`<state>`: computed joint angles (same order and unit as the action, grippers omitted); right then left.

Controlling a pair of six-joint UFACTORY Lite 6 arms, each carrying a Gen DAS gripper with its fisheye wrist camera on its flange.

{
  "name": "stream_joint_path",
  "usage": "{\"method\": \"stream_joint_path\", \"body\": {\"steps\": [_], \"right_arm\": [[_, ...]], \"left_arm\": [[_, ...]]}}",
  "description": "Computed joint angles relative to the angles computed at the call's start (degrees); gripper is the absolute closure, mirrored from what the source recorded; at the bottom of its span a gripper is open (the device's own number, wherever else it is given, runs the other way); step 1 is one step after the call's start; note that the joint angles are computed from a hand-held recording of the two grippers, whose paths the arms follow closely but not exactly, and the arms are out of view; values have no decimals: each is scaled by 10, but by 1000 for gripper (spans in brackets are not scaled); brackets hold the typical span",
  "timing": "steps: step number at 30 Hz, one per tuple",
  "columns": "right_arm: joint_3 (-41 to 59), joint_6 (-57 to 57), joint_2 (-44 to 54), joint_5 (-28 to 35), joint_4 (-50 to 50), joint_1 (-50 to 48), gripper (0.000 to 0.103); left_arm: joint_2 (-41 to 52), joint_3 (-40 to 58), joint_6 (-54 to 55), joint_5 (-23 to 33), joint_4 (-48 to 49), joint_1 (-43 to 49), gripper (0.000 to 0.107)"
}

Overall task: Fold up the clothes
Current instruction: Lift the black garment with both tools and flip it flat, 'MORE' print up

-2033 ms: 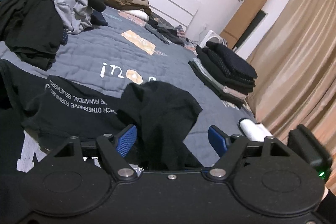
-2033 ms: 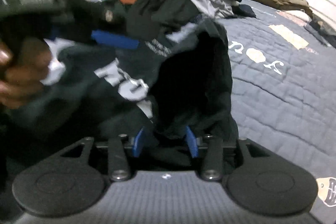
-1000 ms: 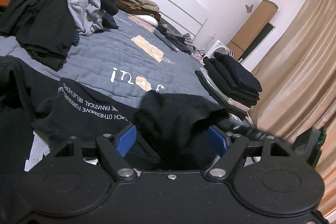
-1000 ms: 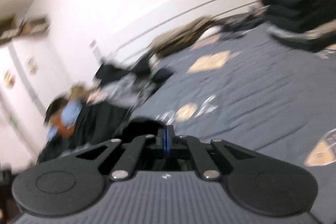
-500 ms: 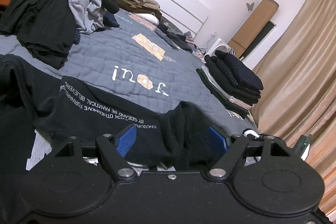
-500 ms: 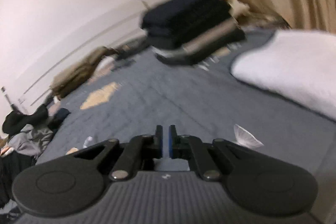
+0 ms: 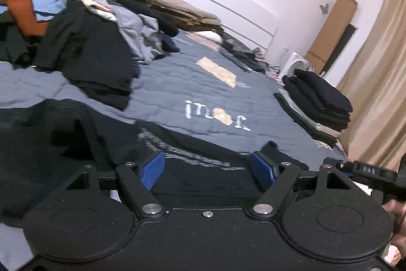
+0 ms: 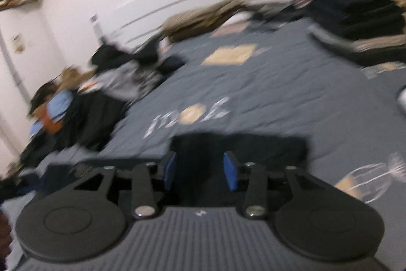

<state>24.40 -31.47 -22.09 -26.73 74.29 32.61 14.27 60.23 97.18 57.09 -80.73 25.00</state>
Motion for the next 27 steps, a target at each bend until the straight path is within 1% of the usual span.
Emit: {"method": "stream_joint_path", "body": {"steps": [2,4,6,8,10,12,13,17,20,21,23,25,27], "right_arm": [[26,42,43,33,-39,10,60],[52,57,85,46,-44,29,58],[70,117,126,64,-101,28,57],[82,156,154,63,-123,43,57],[87,233,173,69,-180,42,56],[88,307,187,72,-228,39,56],[81,325,183,73,-240,36,56],[95,349,213,62,-256,34,55],[103,390,234,61,-288,30,54],[105,402,241,58,-296,29,53],[113,425,255,54,-314,27,52],[124,449,270,50,-335,24,51],[133,471,286,45,-355,24,51]], "left_arm": [[6,10,-2,-8,2,7,32],[16,22,-10,-15,9,11,32],[28,32,-17,-19,21,12,32],[36,35,-17,-24,31,11,32],[50,42,-29,-27,48,6,32],[63,47,-39,-45,59,-2,33],[70,51,-44,-51,64,-5,34],[117,85,-83,-53,74,-3,35],[143,102,-97,-57,70,-3,39],[153,109,-103,-54,69,-2,42],[173,125,-123,-45,69,-4,43],[190,139,-139,-43,66,-7,47],[207,152,-154,-43,63,-11,47]]}}
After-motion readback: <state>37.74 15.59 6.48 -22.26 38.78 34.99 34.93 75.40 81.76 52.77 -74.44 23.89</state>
